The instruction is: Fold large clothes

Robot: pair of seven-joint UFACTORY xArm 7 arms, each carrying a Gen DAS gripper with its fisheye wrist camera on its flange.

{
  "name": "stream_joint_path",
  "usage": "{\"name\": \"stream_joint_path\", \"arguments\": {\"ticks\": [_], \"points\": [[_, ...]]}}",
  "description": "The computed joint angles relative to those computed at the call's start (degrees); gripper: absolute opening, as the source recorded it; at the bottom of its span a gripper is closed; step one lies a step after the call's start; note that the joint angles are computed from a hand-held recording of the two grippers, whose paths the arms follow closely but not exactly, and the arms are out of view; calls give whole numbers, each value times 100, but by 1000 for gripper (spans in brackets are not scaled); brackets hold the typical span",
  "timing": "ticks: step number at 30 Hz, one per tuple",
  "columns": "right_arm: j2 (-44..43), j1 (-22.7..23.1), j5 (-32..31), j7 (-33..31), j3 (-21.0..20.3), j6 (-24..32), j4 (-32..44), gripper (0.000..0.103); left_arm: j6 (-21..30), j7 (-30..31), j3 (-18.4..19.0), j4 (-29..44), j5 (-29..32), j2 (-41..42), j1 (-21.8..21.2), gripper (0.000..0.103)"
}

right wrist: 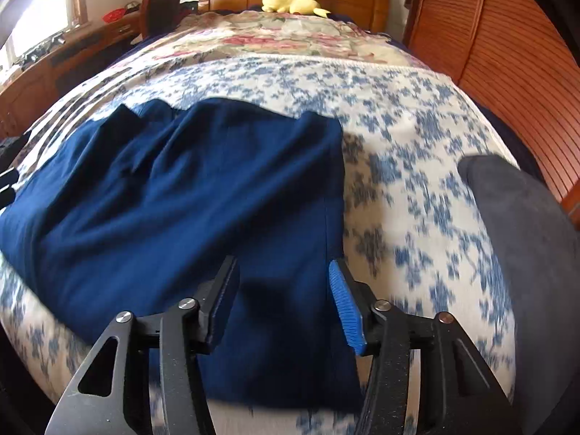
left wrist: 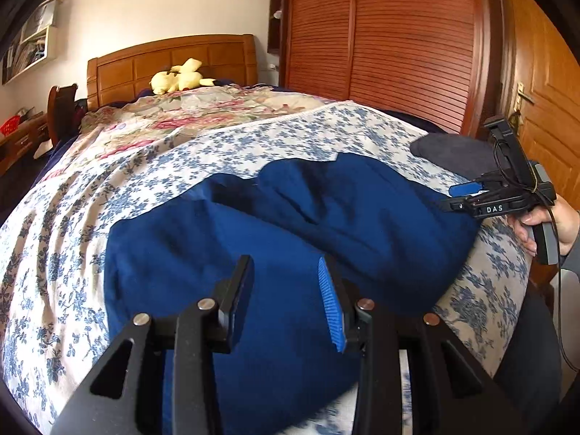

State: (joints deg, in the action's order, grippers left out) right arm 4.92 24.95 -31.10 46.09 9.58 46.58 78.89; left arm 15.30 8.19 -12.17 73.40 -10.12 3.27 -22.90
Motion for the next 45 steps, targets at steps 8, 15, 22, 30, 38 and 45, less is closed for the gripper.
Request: {"name": "stream_joint_path", "arguments": {"ticks": [8, 15, 22, 30, 38, 45], "points": [[-560, -159, 31, 506, 111, -439, -887, 65, -46, -598, -58, -320, 530, -344, -204, 35], [-701, -342, 32, 1041, 210, -970, -1255, 67, -12, -927, -106, -559, 470, -500, -317, 35], [-607, -437, -52, 1454, 141, -1691, -1574, 71, 267, -1497, -143, -70, 1164, -108, -426, 35], [-669, -572, -809, 2057, 130, -2367, -1916, 75, 562, -2149, -65, 300, 1837, 245, -619, 35], [-692, -607, -1026, 2207, 158, -2396, -1962, 75, 742, -2444, -3, 398, 2233, 375, -736, 35], [-682, -604, -1209, 2359, 171, -2387, -1965, 75, 724, -2693, 32, 344, 2454, 381, -770, 35]]}}
